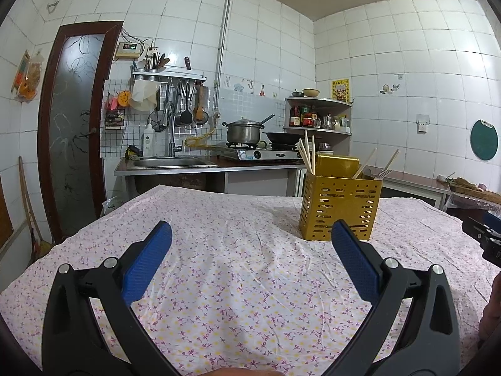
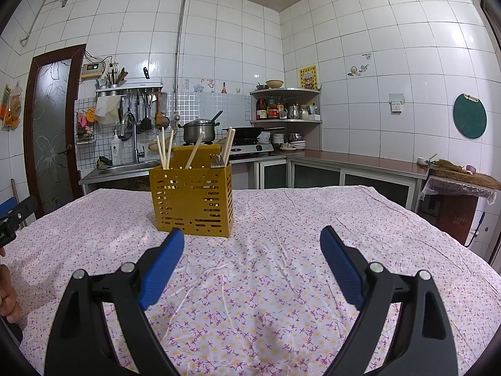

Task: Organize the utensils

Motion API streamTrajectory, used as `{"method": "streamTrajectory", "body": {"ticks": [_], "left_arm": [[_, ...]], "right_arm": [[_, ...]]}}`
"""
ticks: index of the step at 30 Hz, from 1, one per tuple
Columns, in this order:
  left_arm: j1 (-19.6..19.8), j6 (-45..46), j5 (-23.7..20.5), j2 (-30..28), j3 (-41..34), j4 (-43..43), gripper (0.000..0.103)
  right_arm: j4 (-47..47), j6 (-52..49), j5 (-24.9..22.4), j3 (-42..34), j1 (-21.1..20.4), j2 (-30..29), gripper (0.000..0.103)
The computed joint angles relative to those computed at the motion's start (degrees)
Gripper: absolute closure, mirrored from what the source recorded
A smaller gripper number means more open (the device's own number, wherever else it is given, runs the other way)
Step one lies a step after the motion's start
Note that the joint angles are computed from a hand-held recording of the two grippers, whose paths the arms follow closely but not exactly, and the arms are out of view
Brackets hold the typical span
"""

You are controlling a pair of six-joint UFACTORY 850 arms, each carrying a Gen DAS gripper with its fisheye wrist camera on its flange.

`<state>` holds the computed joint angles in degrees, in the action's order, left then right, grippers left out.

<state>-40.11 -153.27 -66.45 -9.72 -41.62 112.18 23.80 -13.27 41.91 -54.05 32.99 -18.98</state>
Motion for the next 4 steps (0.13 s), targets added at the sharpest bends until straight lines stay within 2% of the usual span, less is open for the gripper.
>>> {"method": "streamTrajectory", "body": {"ticks": [4], "left_arm": [[0.03,0.34,0.13,0.06,-0.05,0.09,0.005]], "right_arm": [[-0.08,0.05,-0.01,-0.02,-0.07,-0.01,0.016]]}}
